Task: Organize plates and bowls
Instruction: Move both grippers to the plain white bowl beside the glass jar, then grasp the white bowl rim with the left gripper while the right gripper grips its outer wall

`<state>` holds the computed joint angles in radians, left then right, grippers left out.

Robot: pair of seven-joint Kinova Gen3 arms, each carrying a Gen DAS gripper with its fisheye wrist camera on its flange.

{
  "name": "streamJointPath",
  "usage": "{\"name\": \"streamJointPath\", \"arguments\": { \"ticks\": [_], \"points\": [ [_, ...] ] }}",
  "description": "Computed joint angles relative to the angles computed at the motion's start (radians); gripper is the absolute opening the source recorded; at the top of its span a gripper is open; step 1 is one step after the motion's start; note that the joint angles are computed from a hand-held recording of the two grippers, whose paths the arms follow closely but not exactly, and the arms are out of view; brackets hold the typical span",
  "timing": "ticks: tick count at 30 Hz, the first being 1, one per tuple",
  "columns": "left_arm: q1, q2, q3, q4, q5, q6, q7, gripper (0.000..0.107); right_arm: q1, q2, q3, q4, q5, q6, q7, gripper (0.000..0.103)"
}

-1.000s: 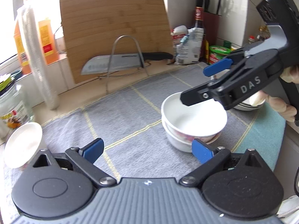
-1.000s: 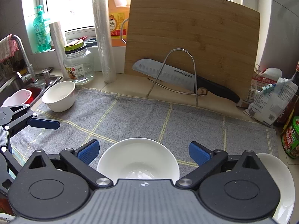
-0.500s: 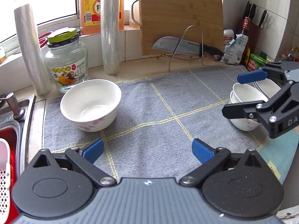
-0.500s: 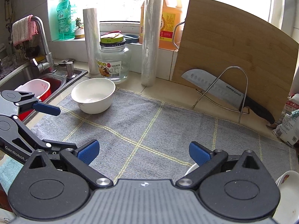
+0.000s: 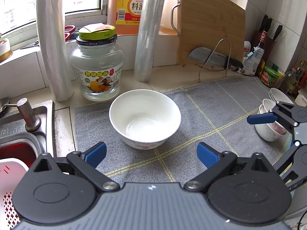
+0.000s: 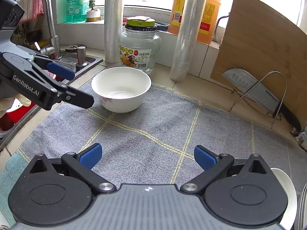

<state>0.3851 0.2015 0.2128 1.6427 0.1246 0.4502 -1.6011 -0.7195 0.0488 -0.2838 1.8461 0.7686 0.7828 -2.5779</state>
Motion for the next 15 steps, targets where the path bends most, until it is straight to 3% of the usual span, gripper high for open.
{"name": "streamJointPath", "arguments": {
  "ticks": [2,5,15],
  "points": [
    [-0.032,0.018,0.019,-0.023,0.032,0.016,-0.027,0.1,0.006,0.015,0.006,-0.006,-0.004,-0.02,0.019,0.103],
    [-0.01,0.058,-0.01,-0.086,0.014,0.058,0.003,0.1,0.012,0.036,0.021,-0.013,-0.013,-0.06,0.039,0.103],
    [-0.04,0.199,0.005,-0.301,0.067,0.215,-0.051,0.1,0.018,0.128,0.09,-0.067,-0.071,-0.178,0.2,0.103]
  ]
}}
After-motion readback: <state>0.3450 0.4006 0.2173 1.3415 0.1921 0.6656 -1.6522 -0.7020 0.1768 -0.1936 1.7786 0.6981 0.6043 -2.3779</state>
